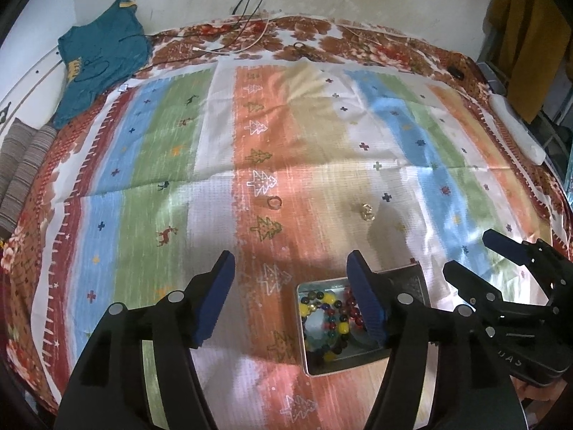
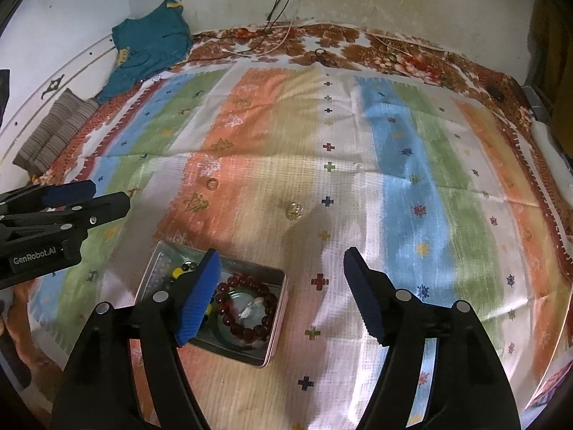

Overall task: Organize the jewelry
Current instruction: 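Move both open tools toward the two small gold rings on the cloth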

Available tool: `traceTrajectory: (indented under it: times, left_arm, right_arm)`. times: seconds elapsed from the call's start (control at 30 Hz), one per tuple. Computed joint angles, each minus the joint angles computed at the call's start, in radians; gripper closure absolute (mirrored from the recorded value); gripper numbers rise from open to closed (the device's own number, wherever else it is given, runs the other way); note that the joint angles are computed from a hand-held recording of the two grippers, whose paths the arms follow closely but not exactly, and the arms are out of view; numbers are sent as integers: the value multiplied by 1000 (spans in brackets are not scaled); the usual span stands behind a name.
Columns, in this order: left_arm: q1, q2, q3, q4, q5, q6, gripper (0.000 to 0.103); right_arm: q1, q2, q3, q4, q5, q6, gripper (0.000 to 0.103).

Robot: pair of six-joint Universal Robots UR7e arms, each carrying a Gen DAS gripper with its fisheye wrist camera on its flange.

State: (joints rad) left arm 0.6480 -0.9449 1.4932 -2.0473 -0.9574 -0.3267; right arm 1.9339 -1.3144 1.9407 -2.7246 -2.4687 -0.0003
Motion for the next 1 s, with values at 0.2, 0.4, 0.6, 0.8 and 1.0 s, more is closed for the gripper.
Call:
traceTrajectory:
  times: [0.2,0.4,0.6,0.8,1.0]
  left_arm:
    - [13,34,-37,13,5,3,34]
    - [25,60,-66,31,7,3,32]
    - [43,91,-100,66,16,-10,32]
    - [47,114,-122,72,14,4,31]
    - [57,137,-147,90,9,-4,31]
  right_arm:
    - [-17,17,-22,11,1,-2,29]
    - [-36,33,-44,37,9,4,29]
    - [-52,46,-63,55,12,11,29]
    - [-61,54,-73,39,25,-5,28]
    - [-74,60,-86,51,31,-2,28]
